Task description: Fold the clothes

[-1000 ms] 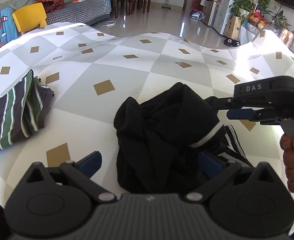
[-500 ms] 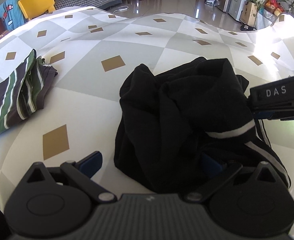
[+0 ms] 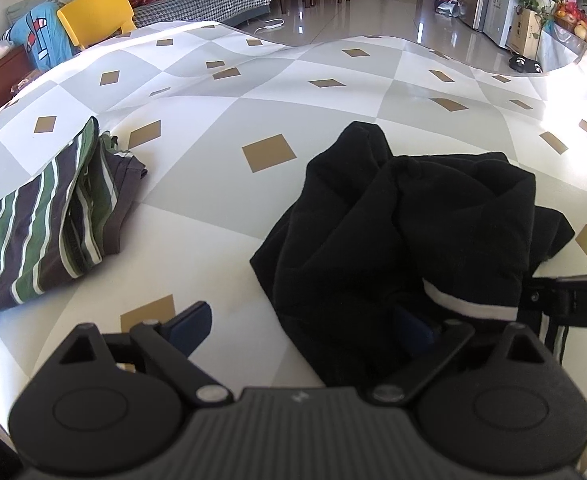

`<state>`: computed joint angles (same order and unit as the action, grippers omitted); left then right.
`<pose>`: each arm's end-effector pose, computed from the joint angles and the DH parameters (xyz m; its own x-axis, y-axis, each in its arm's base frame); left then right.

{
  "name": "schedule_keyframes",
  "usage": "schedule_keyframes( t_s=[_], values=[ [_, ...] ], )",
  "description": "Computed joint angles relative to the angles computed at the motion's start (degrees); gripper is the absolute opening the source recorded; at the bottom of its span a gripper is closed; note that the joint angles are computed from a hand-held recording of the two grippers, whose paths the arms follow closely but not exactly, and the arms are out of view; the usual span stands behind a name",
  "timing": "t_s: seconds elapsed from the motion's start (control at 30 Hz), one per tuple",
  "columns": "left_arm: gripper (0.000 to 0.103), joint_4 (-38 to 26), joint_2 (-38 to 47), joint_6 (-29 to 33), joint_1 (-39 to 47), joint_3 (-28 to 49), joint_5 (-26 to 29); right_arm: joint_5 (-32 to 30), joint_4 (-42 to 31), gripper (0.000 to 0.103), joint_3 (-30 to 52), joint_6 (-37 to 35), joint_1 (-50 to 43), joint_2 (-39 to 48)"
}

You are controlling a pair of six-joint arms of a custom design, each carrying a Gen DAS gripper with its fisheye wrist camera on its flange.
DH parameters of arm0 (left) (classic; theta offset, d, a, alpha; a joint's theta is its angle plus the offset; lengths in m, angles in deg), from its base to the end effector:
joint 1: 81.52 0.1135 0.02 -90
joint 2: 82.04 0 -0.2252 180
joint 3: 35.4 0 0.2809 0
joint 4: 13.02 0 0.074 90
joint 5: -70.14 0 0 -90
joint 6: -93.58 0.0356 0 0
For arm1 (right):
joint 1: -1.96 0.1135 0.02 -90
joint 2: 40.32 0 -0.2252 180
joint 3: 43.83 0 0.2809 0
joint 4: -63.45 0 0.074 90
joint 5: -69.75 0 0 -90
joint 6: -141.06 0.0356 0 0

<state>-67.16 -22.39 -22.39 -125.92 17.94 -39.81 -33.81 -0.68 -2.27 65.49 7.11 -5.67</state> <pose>0.1788 -0.1581 0.1835 -0.7941 0.2015 -0.5734 0.2110 0.9762 0.0509 0.1710 0.0238 0.1840 -0.8642 0.1653 -0.4752 0.0017 0.9454 0.3258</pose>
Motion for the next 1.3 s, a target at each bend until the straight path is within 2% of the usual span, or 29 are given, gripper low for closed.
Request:
schedule_keyframes(
  t_s=[0.27, 0.57, 0.73, 0.97, 1.3],
  values=[
    [0.097, 1.2, 2.8, 2.5, 4.5, 1.5, 1.0, 0.1, -0.8, 0.027, 1.4, -0.7, -1.4, -1.1],
    [0.096, -1.2, 0.8, 6.8, 5.7, 3.0, 5.4, -7.0, -0.1, 0.044, 2.5, -0.4, -5.8, -3.3],
    [0.103, -1.0, -1.9, 10.3, 3.2, 2.3, 6.7, -10.8, 2.1, 0.049, 1.9, 1.8, -6.2, -3.4],
    [0.103, 0.7, -2.0, 10.8, 2.4, 0.3, 9.8, -15.0, 6.0, 0.056, 0.1, 4.7, -3.3, -3.7],
    [0.103, 3.4, -1.1, 9.8, 1.5, -1.9, 8.9, -9.2, 8.7, 0.057, -0.8, 4.3, 3.6, -0.9]
  ],
)
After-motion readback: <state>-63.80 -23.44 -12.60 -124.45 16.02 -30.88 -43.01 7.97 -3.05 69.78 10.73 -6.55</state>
